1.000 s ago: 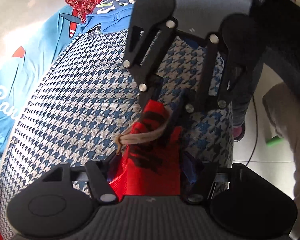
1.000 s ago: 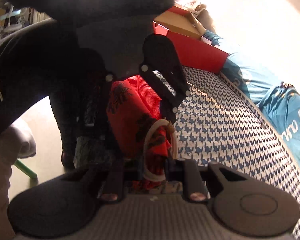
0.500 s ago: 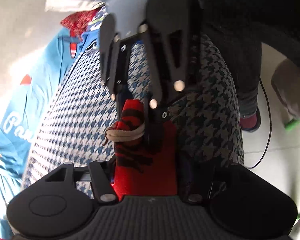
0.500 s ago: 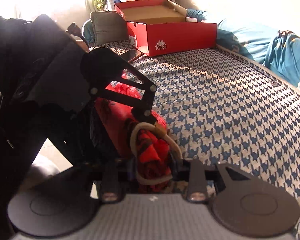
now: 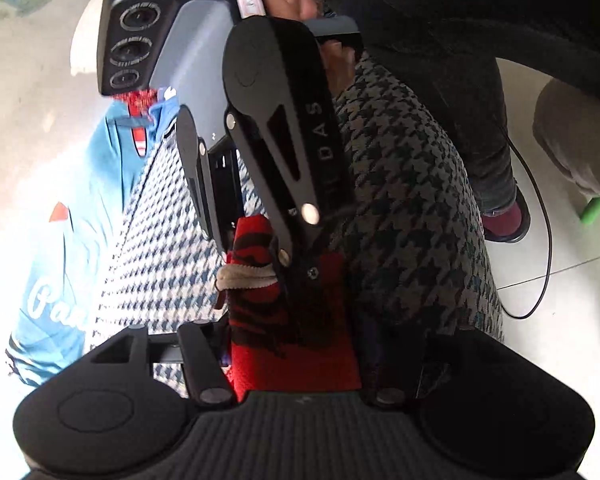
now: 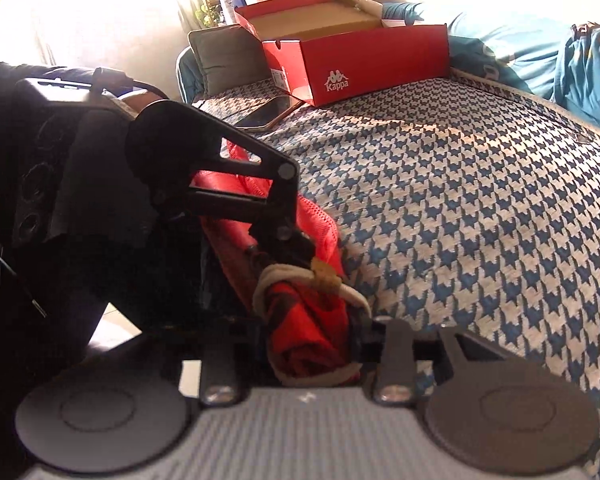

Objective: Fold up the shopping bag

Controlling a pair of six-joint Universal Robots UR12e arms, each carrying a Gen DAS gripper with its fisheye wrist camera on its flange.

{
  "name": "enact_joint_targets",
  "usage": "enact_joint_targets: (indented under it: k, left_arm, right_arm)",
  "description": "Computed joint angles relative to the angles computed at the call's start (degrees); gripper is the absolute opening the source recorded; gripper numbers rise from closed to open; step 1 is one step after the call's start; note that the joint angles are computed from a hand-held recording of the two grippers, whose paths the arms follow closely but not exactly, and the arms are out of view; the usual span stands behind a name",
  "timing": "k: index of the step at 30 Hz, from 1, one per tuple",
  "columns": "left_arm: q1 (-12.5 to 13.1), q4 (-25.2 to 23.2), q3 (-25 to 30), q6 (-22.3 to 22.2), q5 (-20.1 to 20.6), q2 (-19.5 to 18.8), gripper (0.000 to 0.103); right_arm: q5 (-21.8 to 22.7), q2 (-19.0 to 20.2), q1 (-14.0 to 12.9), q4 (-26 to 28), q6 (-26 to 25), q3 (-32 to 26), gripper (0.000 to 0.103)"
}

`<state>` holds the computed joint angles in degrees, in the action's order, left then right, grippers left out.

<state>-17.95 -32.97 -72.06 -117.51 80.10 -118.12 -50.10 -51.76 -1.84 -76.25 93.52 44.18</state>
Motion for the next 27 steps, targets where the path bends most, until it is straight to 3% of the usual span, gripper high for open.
enact_joint_targets:
  k: [3,5,8,13,18,22,24,25,27]
  left_arm:
    - [0.2,0.3,0.3,-2.4,0.0,0.1,0.066]
    - [0.5,-2.3,1.1,-2.7,-0.3,0.3,0.074]
    - [0.6,-0.7,1.2,0.4,1.9,0.2,0.075]
    - [1.2,-0.8,4.0,-2.7,1.3,-1.0,0.076]
    - [1.1,-3.5,6.9,1.6,3.2,-2.8,0.078]
    - [1.2,-13.1,11.5,1.3,4.0,-4.8,0.082]
    - [1.4,-17.6,14.0,-3.2,2.6,-5.8,0.076]
    - [1.7,-19.5,15.0,-5.7,0.9,-6.2,0.062]
    - [1.9,-19.6,15.0,-6.3,-1.1,-6.2,0.055]
  right_arm:
    - [1.1,-1.8,-0.1,-5.5,0.1,3.7,0.023]
    - [1.7,-3.3,-0.1,-10.5,0.0,6.6,0.023]
    - [3.6,-6.6,-0.3,-24.2,0.1,13.9,0.022]
    - [3.8,-8.3,-0.6,-38.4,4.3,19.0,0.022]
    - [2.6,-9.5,-0.6,-36.9,-2.0,20.7,0.022]
    - [2.2,-10.1,-0.7,-35.1,-5.4,21.2,0.021]
    - [2.3,-10.0,-0.7,-34.0,-5.7,20.9,0.021]
    - [2.1,-9.7,-0.6,-32.9,-5.2,20.3,0.021]
    - [1.7,-9.2,-0.4,-30.9,-4.4,19.1,0.022]
